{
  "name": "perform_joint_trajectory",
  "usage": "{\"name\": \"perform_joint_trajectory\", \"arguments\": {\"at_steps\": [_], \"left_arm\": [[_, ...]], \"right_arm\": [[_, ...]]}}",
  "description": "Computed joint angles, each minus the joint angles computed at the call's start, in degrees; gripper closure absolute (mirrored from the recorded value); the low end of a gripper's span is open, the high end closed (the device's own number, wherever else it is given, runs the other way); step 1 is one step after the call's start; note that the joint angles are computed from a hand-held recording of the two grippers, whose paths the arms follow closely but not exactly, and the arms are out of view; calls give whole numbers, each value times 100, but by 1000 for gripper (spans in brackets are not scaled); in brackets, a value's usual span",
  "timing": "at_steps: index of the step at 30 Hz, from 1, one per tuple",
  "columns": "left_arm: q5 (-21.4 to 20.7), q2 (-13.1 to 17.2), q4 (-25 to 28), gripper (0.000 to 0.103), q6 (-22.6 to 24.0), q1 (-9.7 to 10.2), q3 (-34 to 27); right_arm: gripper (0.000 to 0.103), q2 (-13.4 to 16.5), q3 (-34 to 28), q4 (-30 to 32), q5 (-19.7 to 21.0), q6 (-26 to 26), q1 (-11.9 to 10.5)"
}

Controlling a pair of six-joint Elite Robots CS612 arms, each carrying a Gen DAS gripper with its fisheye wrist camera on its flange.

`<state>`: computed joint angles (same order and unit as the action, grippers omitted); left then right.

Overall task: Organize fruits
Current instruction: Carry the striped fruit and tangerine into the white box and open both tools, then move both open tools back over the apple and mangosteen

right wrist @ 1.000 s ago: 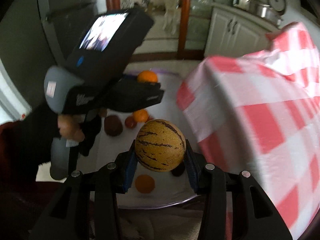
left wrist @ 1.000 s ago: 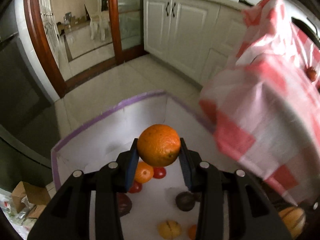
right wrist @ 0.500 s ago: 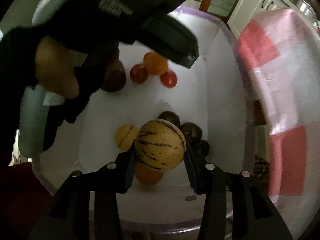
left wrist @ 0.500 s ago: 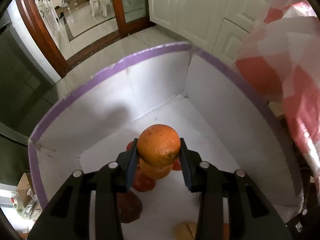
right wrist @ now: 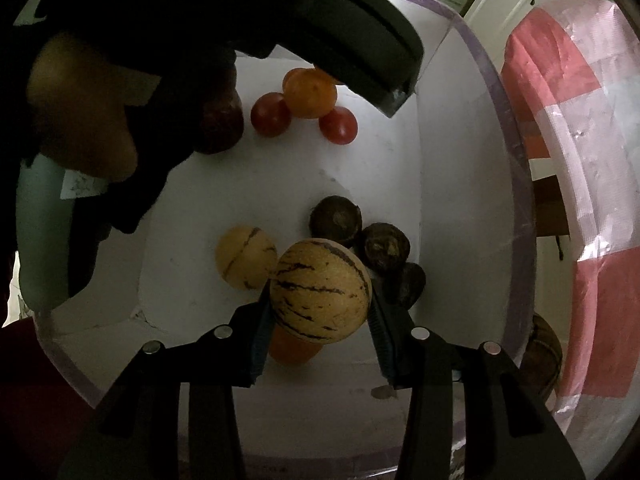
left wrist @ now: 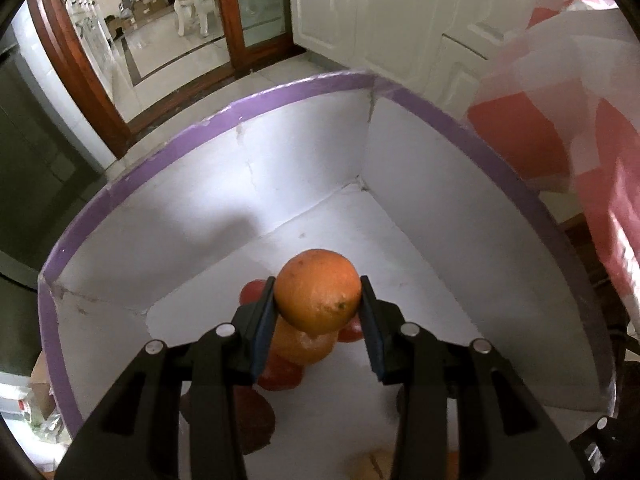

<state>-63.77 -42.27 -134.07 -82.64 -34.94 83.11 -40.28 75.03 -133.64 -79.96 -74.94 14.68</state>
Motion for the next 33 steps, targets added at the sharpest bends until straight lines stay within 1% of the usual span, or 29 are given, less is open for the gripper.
{"name": "perform_joint_trajectory", "arguments": {"at_steps": [2, 3, 6, 8, 10, 11, 13, 17, 23, 27, 28, 30, 31, 33], "left_arm": [[210, 38, 88, 54, 106, -19, -81], [279, 48, 139, 52, 136, -29, -109], [345, 68, 205, 43, 210, -8, -174], [362, 60, 177, 31, 157, -6, -171], [431, 50, 215, 24, 82, -15, -171], [477, 45, 298, 23, 43, -23, -189], [485, 29, 327, 21, 39, -13, -180], [512, -23, 439, 14, -123, -19, -179], [702, -114, 791, 13, -169, -44, -248], [972, -200, 1210, 13, -270, -82, -364], [1043, -218, 1350, 12, -323, -91, -410], [1245, -254, 1775, 11, -522, -121, -551], [1349, -271, 1982, 9, -625, -135, -610], [1640, -284, 2589, 7, -928, -169, -824]], "right_arm": [[59, 70, -62, -4, -1, 61, 27], [59, 75, -75, 12, -6, 82, 23], [58, 97, -117, 33, -22, 150, 19], [54, 102, -138, 37, 12, 212, 9], [47, 84, -124, 12, 87, 245, -6], [46, 77, -120, 3, 116, 250, -12], [44, 59, -96, -31, 143, 246, -17], [40, 12, -39, -119, 250, 222, -34], [37, -75, 56, -245, 517, 228, -81], [35, -156, 96, -251, 762, 240, -136], [33, -185, 105, -241, 861, 255, -158], [33, -237, 89, -106, 1094, 264, -210], [33, -286, 60, 95, 1334, 224, -262], [31, -382, -22, 558, 1857, 109, -376]]}}
